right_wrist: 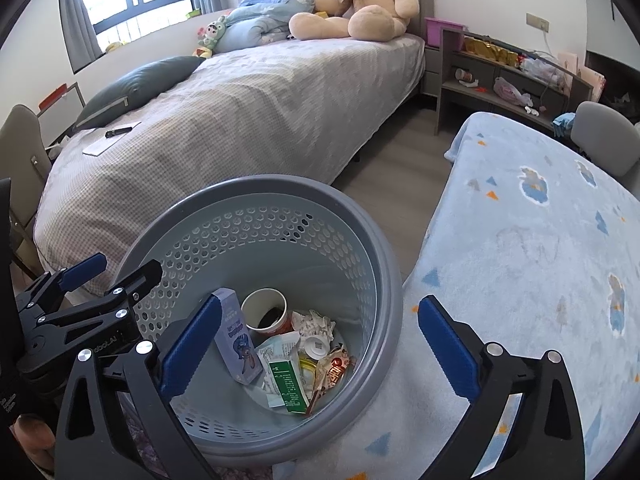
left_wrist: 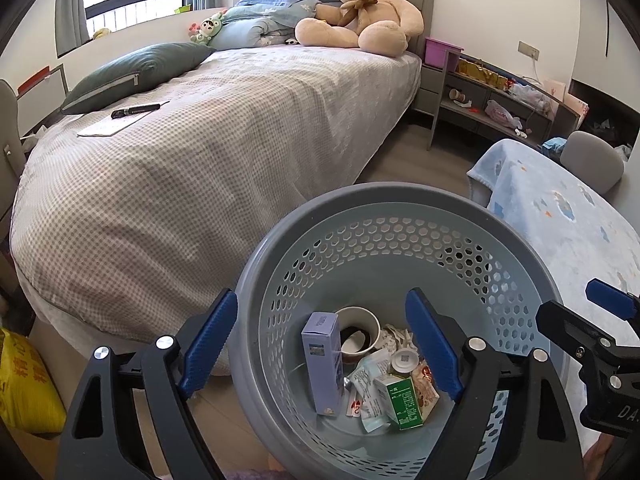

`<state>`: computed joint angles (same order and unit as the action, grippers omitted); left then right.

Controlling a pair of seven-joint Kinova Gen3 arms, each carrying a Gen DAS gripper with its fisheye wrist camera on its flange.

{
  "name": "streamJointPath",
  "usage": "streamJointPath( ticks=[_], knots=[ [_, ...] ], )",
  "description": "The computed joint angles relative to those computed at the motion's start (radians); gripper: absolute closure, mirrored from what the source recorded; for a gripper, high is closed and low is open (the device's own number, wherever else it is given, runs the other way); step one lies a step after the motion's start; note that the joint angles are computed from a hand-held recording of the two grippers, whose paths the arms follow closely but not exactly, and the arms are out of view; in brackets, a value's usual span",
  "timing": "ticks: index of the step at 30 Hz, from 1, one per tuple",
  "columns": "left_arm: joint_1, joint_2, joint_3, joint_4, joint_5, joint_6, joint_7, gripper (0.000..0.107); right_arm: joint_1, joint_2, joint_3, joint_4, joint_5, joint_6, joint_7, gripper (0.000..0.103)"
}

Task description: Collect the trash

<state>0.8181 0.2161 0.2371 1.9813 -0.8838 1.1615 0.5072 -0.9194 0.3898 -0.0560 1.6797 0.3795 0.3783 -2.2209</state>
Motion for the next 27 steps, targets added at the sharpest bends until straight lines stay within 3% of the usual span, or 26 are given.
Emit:
streamJointPath(
  ticks=[27],
  knots=[
    [0.005,0.008,-0.003,-0.014,0.004,0.014,-0.007,0.025,-0.011,-0.001,0.006,-0.003,0.016,0.010,-0.013,0.006]
  ],
)
